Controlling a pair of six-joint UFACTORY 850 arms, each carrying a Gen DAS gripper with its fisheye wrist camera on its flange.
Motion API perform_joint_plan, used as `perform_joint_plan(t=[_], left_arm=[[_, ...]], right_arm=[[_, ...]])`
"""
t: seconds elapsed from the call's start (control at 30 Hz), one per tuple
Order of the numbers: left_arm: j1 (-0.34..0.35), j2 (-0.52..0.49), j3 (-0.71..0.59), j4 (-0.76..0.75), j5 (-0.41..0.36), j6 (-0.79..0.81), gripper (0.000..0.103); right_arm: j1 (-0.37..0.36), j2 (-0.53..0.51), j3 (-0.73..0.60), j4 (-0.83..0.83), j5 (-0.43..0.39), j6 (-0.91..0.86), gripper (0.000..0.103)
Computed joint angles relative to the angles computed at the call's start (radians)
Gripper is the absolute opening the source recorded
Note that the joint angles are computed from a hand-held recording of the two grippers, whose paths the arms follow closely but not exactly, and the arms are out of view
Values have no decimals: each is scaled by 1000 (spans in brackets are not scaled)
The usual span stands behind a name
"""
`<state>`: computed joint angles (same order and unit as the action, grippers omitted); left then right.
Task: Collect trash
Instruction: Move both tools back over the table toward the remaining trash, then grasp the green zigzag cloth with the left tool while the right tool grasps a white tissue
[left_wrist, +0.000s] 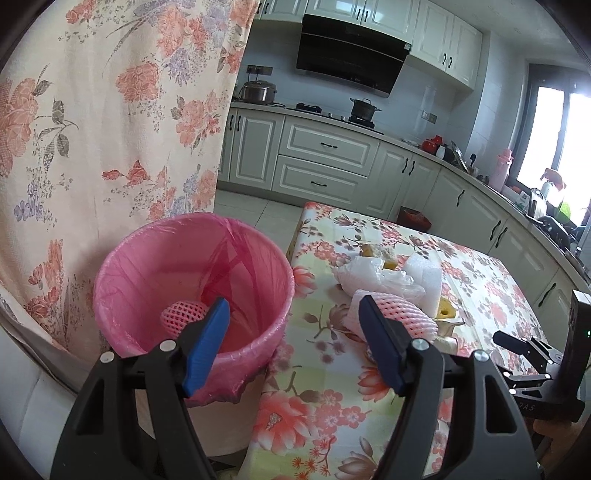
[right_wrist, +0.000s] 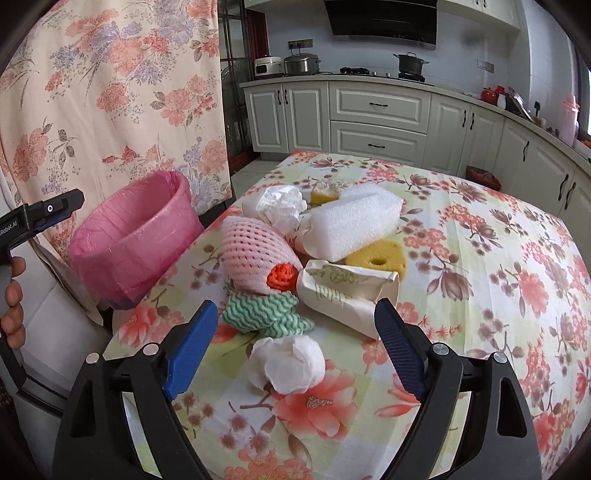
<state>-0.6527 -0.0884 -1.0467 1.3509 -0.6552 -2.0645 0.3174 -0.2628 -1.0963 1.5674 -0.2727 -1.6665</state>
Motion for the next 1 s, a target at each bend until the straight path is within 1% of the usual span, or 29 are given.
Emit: perform_joint_plan(t=[0.4, 0.6, 0.7, 0.77, 0.8, 0.87, 0.9, 0.97, 1.0], left_arm=[[5, -43, -24, -8, 54, 10, 70], [5, -68, -42, -14, 80, 22, 70], [6, -82, -51, -20, 99, 29, 70], [9, -91, -57, -23, 113, 34, 70], [11, -95, -58, -23, 120, 34, 70], [14, -103, -63, -26, 132, 37, 70], [15, -107, -67, -26, 138, 38, 70], [16, -118, -75, -30, 147, 42, 70], [17, -122, -78, -31, 152, 44, 70]], right_arm=[[20, -66, -24, -221, 6, 206, 81], [25, -104, -48, -358, 6, 340, 73], [22, -119, -58, -390, -7, 377, 68], [20, -130, -67, -409, -20, 399, 60], [18, -135, -71, -410, -30, 402, 57], [15, -142, -78, -409, -41, 402, 45], [15, -144, -80, -405, -47, 395, 43], [13, -146, -82, -390, -58, 379, 35], [12, -146, -82, -378, -63, 365, 33]])
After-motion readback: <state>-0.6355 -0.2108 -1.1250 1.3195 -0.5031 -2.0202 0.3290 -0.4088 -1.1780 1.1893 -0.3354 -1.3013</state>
